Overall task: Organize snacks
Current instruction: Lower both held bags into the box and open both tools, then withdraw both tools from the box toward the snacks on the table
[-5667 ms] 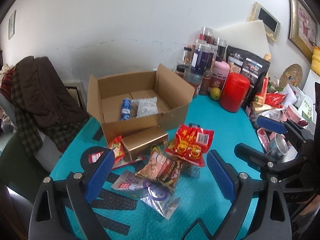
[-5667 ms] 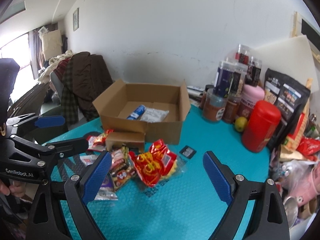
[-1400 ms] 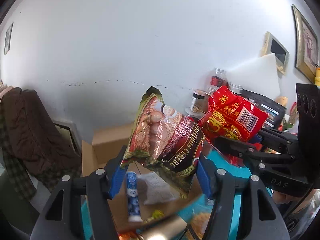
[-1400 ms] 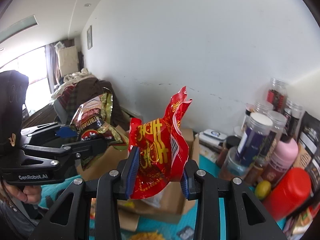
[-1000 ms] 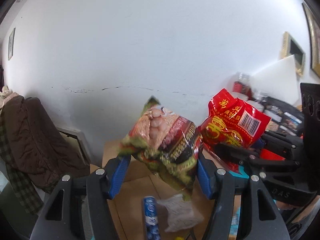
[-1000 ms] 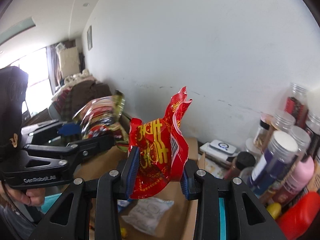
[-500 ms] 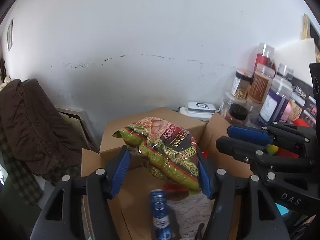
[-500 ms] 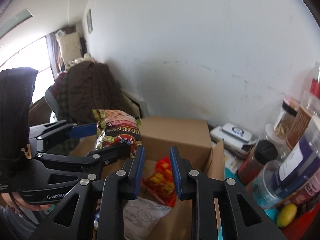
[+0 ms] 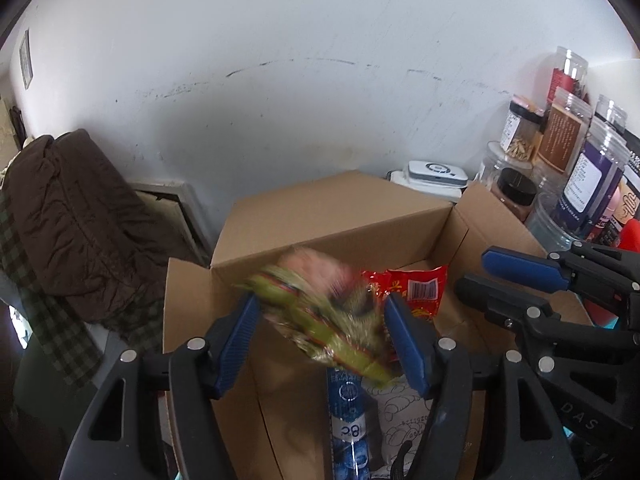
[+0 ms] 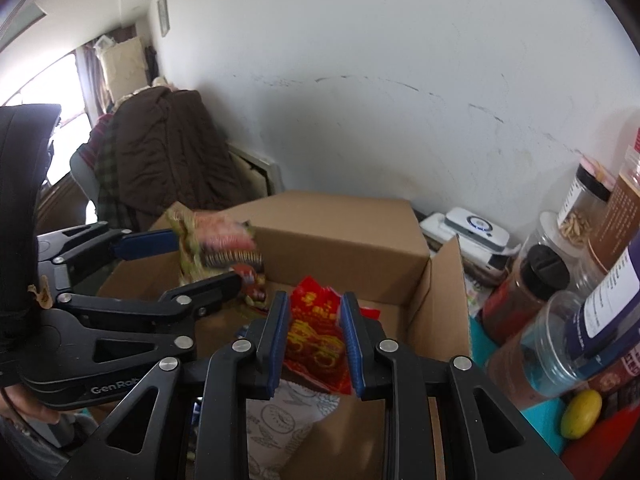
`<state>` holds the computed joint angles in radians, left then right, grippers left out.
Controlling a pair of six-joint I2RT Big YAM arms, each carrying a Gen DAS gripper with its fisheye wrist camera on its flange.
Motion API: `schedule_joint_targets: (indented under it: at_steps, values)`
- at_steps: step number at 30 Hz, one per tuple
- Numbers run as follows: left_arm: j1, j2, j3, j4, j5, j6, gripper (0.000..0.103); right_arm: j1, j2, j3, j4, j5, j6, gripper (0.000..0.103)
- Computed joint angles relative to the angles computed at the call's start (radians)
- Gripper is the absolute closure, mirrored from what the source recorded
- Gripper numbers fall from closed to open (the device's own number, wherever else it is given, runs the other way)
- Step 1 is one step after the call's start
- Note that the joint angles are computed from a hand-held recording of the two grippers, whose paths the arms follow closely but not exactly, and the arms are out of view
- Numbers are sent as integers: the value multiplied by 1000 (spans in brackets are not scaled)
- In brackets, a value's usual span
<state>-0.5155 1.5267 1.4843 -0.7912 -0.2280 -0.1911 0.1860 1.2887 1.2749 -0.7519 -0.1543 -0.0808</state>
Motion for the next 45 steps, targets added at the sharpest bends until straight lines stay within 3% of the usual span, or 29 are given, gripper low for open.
schedule_joint_targets:
  at_steps: [2,4,13,23,45]
  values:
    - [-4,5,7,-9,-19,-1,35,-2,3,3,-10,8,4,69]
    - [-9,4,10,-20,-43,-7,31,-5,2,4,-15,8,9,69]
    - [-24,-62,-9,-55,-69,-33,31,0,-44,-5,-23,-9,22,69]
    - [-70,-185,-31,-73,-123,-52,31,30,-174,-8,-53,15,18,64]
    - [-284,-430,-93,-134,-302,-112,30,123,-469,-54,-139,138,50,64]
